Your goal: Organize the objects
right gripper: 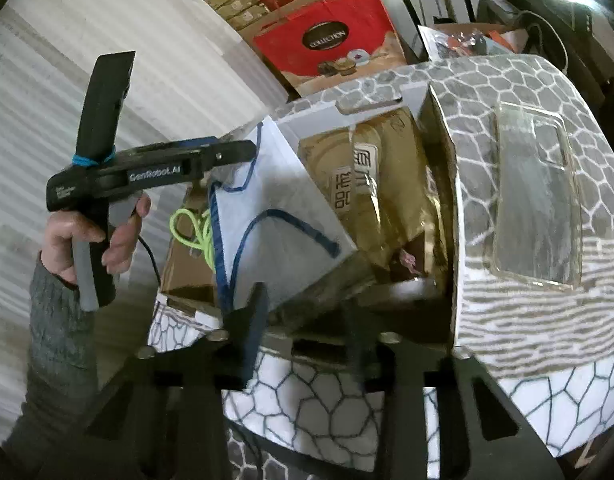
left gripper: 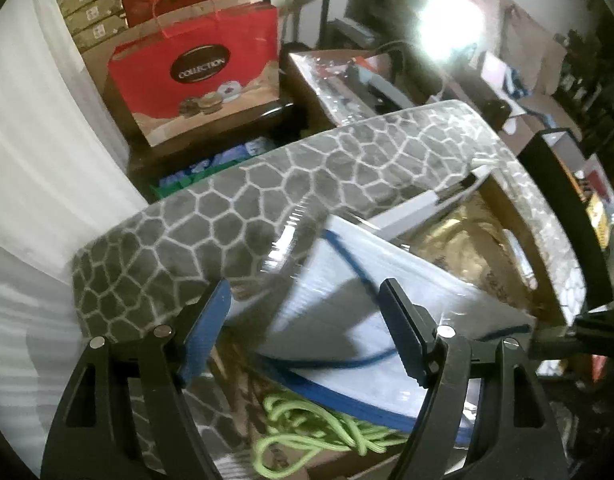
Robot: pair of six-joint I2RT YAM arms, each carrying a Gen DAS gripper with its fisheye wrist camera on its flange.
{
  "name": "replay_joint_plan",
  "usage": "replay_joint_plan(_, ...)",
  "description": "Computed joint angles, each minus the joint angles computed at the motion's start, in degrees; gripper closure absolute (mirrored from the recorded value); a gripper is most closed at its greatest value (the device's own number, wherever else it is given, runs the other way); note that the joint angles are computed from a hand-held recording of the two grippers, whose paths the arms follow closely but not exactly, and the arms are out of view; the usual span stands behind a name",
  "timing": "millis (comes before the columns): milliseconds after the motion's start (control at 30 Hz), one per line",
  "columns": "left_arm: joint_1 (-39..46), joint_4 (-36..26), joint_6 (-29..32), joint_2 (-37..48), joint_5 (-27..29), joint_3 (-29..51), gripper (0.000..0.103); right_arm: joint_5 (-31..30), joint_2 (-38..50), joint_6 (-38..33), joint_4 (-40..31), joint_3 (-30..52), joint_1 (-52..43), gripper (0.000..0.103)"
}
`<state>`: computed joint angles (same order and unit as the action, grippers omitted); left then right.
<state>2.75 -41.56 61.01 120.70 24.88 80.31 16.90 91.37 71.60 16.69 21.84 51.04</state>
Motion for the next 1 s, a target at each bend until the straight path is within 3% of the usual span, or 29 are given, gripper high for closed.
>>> replay_joint_plan(100, 0.6, -7.7, 0.9, 3.1, 0.4, 4.0, 0.043, 0.5, 0.6, -0.4, 0.1, 0.5, -0.5, 0.087)
replay_joint_plan(167, 0.9, -6.7, 1.0, 3.1, 0.2, 2.6, 0.046, 0.4, 0.7, -0.6, 0.2, 0.7, -1.2, 0.088)
replay_joint_plan(467, 1.8, -14.6, 3.3, 4.8, 3.6, 2.9, 0.049, -2.0, -0.8, -4.2, 1.2, 0.2, -7.6, 0.091)
replay_joint_plan(700, 2.0, -18.8, 8.8, -0.5, 6.3, -2.7, 0.049, -1.3, -3.4, -10.3, -6.5, 3.0, -13.8, 0.095)
replay_joint_plan(800, 2.6, -13.8, 8.3, -5.8, 7.1, -7.4, 0.049, -1.7, -3.3, -14.4, -9.6, 4.2, -17.6, 0.096)
replay_joint_plan(1000, 3.4, 8.6, -0.4, -15.5, 5.2, -18.8, 0.04, 1.7, -2.0, -20.6, -17.6, 7.1, -18.9, 0.096)
